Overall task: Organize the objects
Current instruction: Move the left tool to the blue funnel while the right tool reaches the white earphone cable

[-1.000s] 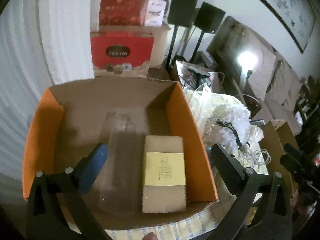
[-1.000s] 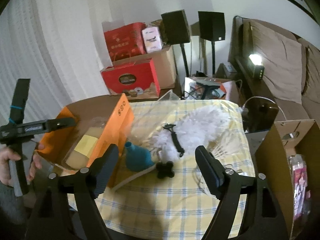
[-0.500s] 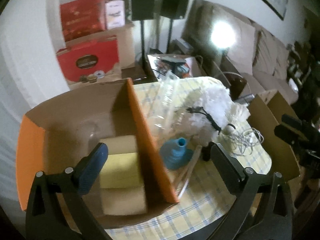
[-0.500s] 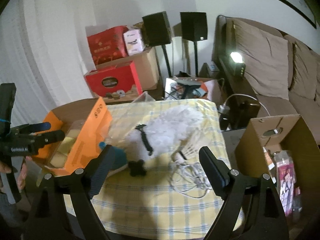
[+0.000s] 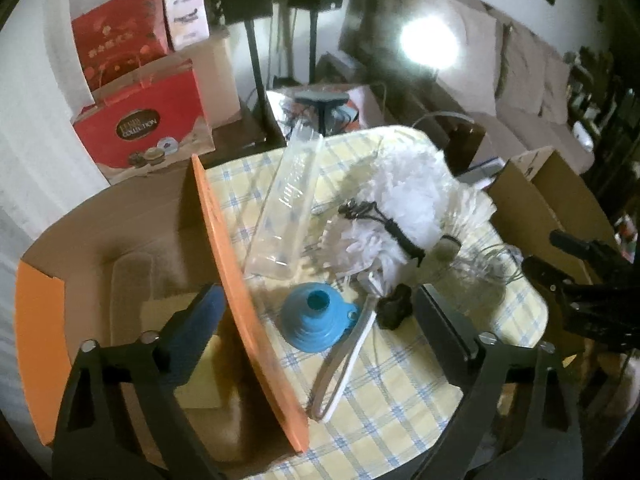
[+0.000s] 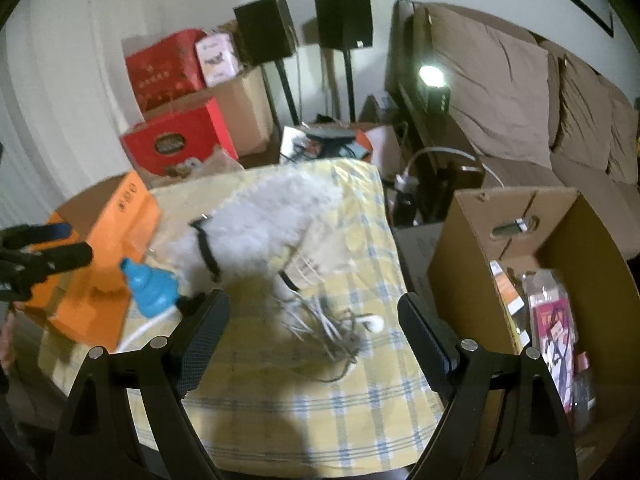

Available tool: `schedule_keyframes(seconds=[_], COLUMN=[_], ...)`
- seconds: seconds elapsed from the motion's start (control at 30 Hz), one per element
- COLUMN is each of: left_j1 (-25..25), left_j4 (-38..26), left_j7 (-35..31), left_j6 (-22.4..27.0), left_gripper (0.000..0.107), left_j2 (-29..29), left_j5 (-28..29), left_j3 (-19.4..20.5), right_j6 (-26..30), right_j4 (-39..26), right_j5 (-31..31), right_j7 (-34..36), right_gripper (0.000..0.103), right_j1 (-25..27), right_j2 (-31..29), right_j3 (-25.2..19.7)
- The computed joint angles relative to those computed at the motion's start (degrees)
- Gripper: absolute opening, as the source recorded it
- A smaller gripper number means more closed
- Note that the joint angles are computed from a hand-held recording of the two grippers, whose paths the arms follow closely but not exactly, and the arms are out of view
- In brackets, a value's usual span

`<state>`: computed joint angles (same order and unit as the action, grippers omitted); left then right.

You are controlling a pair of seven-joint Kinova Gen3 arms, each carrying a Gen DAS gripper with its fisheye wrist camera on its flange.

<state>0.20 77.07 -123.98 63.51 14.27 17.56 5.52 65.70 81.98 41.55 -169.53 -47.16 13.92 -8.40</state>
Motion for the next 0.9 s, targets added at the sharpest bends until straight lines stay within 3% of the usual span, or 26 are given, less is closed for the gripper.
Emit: schedule_keyframes(seconds=[0.33,0.43,0.9], left_j1=[5.56,7.36,14.56], left_j4=[-2.54,-4.21,-8.27], left_j7=[1.82,2.1,1.96], left_j6=[-0.2,1.12,6.63], left_gripper=[0.079,0.066,0.066], left_j2=[2.73,3.46,8.21], left_j5=[-10.44,-13.51,-23.64], left_j3=[0.04,0.17,-0.14], right_j6=[-5.3,-5.02,-5.1], right_j4=[2.88,2.44,0.97], right_j5=[-3.76,-4.13,-7.3], right_j7=[2.5,3.45,7.09], right_gripper=[0.086,0.083,0.078], right_j1=[2.73,2.52,2.89], right_j2=[2.62,3.67,6.7], right_j3=[1.09,1.7,3.31])
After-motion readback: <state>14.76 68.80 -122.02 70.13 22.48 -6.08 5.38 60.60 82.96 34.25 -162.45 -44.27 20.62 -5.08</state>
